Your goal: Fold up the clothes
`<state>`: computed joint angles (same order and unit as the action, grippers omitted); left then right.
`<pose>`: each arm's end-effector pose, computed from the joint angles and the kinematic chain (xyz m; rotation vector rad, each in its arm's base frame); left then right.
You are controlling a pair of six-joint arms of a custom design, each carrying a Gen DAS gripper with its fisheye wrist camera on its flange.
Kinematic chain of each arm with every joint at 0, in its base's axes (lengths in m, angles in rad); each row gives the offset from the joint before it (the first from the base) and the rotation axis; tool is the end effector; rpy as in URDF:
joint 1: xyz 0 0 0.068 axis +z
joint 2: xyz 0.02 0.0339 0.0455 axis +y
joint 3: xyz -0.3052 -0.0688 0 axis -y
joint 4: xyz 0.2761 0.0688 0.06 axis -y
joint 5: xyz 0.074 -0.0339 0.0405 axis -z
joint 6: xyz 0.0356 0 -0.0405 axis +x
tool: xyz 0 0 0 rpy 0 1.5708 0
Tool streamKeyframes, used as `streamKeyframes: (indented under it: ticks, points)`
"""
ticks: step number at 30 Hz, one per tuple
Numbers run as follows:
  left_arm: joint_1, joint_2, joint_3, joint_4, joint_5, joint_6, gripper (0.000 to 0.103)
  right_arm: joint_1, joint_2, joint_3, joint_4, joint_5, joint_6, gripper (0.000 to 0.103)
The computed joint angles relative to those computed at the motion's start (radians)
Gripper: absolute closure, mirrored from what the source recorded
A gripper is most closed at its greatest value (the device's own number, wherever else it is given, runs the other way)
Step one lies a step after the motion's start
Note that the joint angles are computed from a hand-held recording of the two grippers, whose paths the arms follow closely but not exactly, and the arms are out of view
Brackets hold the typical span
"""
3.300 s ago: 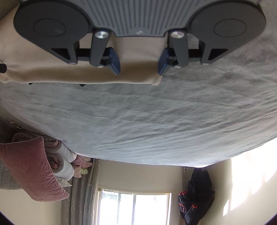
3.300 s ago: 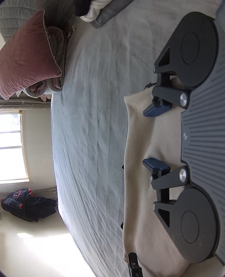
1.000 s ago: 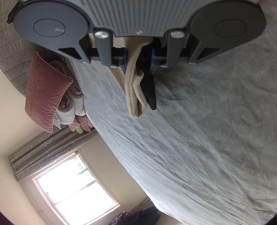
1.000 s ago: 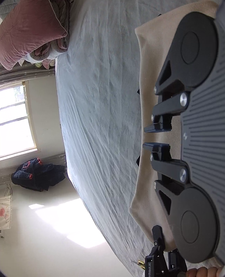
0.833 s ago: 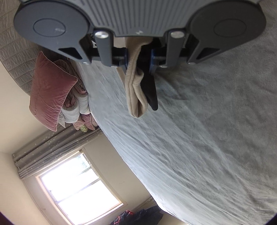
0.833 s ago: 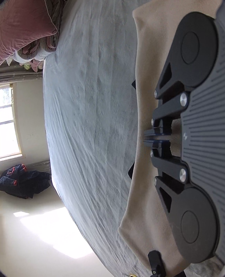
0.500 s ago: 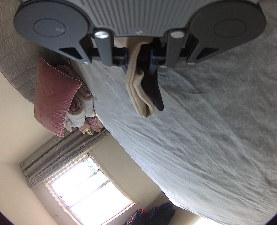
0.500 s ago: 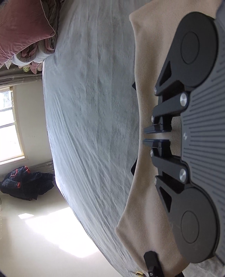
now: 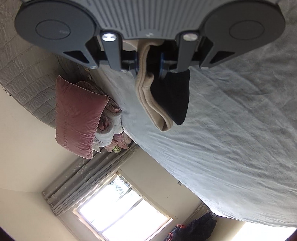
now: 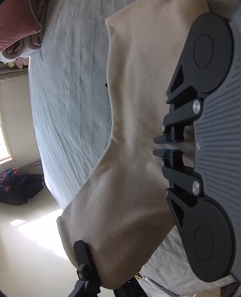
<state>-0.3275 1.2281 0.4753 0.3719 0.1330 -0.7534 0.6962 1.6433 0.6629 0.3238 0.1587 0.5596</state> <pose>0.2460 -0.0886 0.2153 -0.3416 2.0154 -0.8277 0.2584 0.2087 0.1553 -0.0662 2.2660 0.5087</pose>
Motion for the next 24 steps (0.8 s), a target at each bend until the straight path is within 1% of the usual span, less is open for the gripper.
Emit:
streamKeyframes:
  ticks: [1,2,4,8,14,16,19,21,23,24]
  points:
    - [-0.024,0.005,0.016,-0.010,-0.018,0.000,0.083,-0.010,-0.033,-0.025,0.001,-0.002,0.007,0.092]
    - [-0.053,0.011,0.033,-0.023,-0.043,0.001,0.083,-0.020,-0.064,-0.046,-0.004,-0.003,0.013,0.087]
    - [-0.110,0.030,0.066,-0.045,-0.096,0.005,0.083,-0.047,-0.121,-0.087,-0.011,-0.021,0.027,0.087]
    - [-0.210,0.089,0.121,-0.054,-0.175,0.000,0.083,-0.114,-0.224,-0.156,-0.018,-0.088,0.056,0.087]
    - [-0.336,0.215,0.206,-0.057,-0.277,-0.014,0.083,-0.262,-0.346,-0.242,0.002,-0.222,0.118,0.087]
    - [-0.367,0.266,0.236,-0.064,-0.299,-0.020,0.083,-0.316,-0.369,-0.281,0.043,-0.261,0.154,0.086]
    - [-0.406,0.339,0.275,-0.076,-0.330,-0.023,0.083,-0.418,-0.372,-0.364,0.168,-0.361,0.257,0.080]
    - [-0.436,0.393,0.306,-0.089,-0.362,-0.019,0.083,-0.486,-0.362,-0.428,0.275,-0.425,0.342,0.072]
    - [-0.459,0.443,0.335,-0.102,-0.388,-0.010,0.082,-0.532,-0.337,-0.456,0.337,-0.469,0.406,0.072]
    - [-0.471,0.467,0.350,-0.110,-0.400,-0.003,0.082,-0.548,-0.343,-0.462,0.347,-0.487,0.425,0.072]
